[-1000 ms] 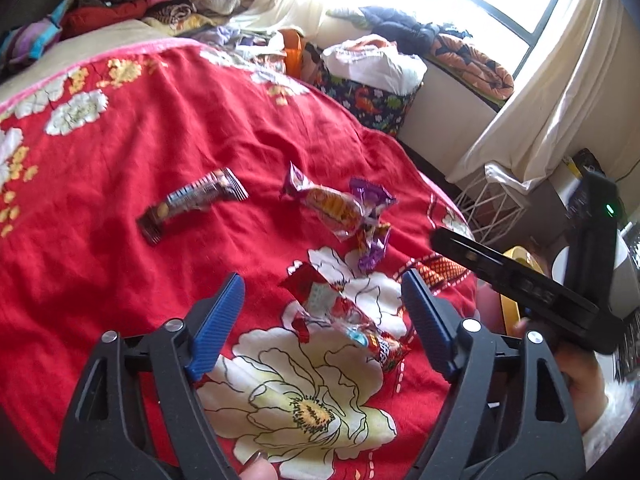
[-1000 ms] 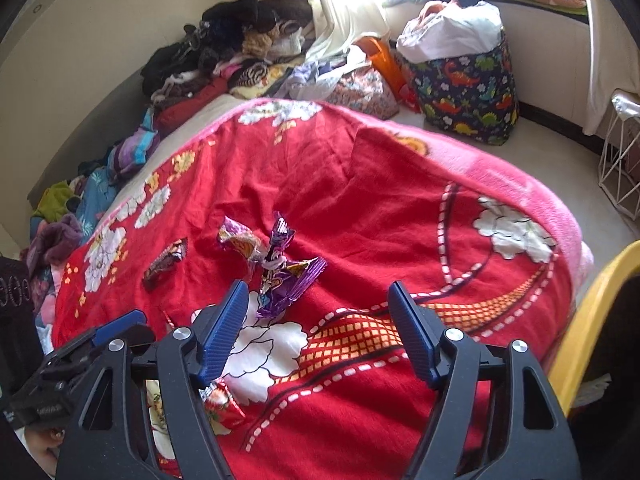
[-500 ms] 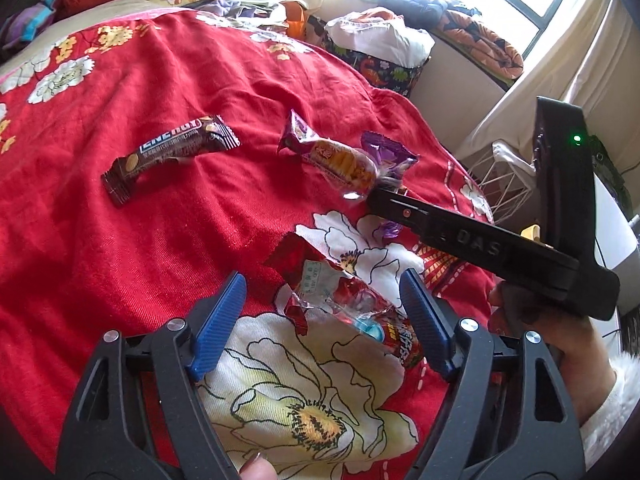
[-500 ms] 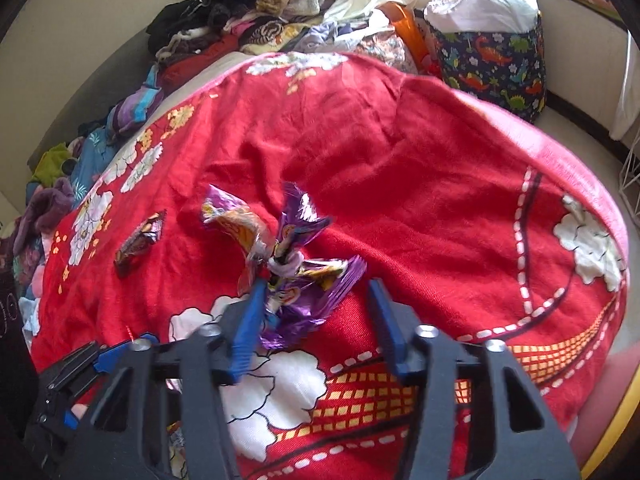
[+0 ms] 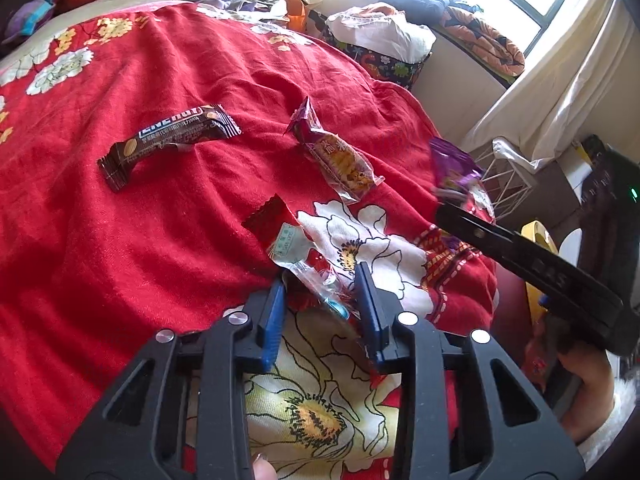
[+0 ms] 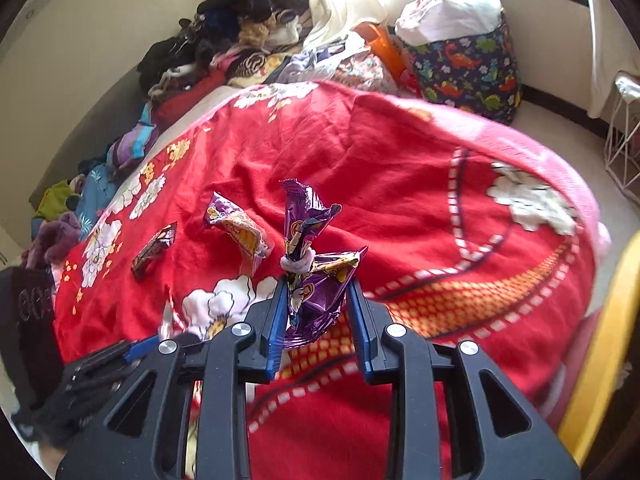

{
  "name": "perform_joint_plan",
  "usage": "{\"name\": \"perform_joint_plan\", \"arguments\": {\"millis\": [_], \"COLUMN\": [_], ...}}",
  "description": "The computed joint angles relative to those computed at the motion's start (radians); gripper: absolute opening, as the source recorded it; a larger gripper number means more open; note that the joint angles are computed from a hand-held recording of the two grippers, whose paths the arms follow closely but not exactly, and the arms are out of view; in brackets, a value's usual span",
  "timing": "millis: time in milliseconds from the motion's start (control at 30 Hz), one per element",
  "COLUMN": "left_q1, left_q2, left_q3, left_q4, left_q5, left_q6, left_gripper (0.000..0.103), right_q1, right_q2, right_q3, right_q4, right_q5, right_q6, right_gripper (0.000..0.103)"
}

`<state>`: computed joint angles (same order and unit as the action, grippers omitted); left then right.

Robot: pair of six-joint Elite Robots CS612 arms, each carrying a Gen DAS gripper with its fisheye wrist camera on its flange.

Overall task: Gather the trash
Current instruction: 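Grasp a purple wrapper with the right tool while the left tool grasps a red wrapper, then carry the purple and red wrappers with both tools over the bin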

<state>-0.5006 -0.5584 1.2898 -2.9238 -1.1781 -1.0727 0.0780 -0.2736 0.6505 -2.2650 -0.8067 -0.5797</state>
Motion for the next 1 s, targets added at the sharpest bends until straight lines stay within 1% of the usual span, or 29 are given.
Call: {"name": "perform_joint_plan", "arguments": {"millis": [33, 133, 267, 400, 500, 733, 1000], "left_q1": [-0.001, -0.005, -0.012, -0.021, -0.027, -0.042, -0.057], "left_q2": [0.000, -0.001, -0.003, -0.003, 0.001, 0.011, 0.024], "left_q3": [0.001, 0.000, -0.006, -0.023, -0.039, -0.081, -0.127], "left_q4": [-0.008, -0.022, -0.047, -0.066, -0.073, -0.088, -0.087], "left_q5": [-0.001, 0.006, 0.017, 0.030, 0.038, 0.049, 0.052], "left_q6": [0.003, 0.020, 0.055, 0.098, 0.129, 0.203, 0.260], "left_gripper": [0.017, 0.014, 0.013, 0.013, 0.013, 0.013, 0.013], "right_q1": [-0.005, -0.017, -0.032, -0.045, -0.055, -0.080, -0.107], "right_q2": [-0.011, -0.037, -0.063, -0.082, -0.092, -0.107, -0.117], "right_q3": [0.023, 0.074, 0.124, 0.149, 0.164, 0.187, 0.203], "right_q4": [-0.024, -0.077, -0.133, -0.163, -0.187, -0.245, -0.295], "right_q5": [0.003, 0.015, 0.034, 0.060, 0.081, 0.102, 0.107], "right_q6": [0.005, 0.015, 0.017, 0.036, 0.055, 0.098, 0.148], "right_gripper": [0.027, 0.027, 0.027, 0.027, 0.027, 0.027, 0.027]}}
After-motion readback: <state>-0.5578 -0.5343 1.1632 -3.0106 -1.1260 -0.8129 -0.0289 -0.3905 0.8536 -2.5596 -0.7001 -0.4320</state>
